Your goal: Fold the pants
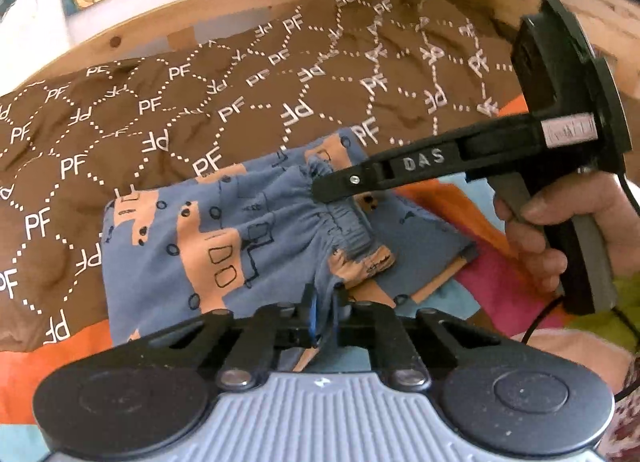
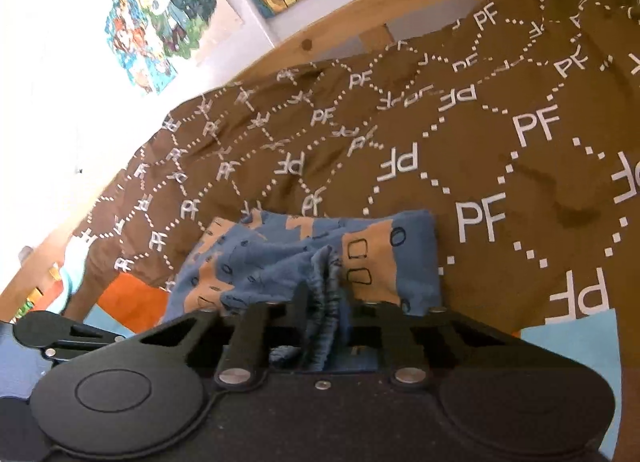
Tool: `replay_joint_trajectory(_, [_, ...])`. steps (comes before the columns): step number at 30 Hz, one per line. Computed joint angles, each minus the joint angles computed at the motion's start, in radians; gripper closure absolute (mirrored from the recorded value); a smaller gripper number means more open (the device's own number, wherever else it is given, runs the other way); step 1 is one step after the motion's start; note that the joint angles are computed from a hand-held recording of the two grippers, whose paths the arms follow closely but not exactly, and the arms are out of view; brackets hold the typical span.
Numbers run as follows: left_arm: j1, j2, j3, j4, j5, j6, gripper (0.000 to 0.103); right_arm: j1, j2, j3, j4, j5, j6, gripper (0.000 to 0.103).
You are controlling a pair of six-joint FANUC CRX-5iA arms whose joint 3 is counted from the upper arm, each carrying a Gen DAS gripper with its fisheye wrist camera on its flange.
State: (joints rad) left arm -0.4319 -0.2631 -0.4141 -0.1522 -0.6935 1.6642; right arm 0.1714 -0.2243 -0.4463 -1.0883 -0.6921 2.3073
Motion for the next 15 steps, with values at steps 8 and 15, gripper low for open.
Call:
replay_joint_trajectory(8, [-0.007,-0.039,-0.009,0.08,0.037,-0.054,0.096,-0.06,-0.066,0.018,-0.001,-0.07,-0.021,0.094])
replay_joint_trajectory(15, [-0.021,0.029,-0.029,0.151,0.089,-0.152,0.096,0.079,-0.102,-0.032,0.294,0.061,-0.262,0.094])
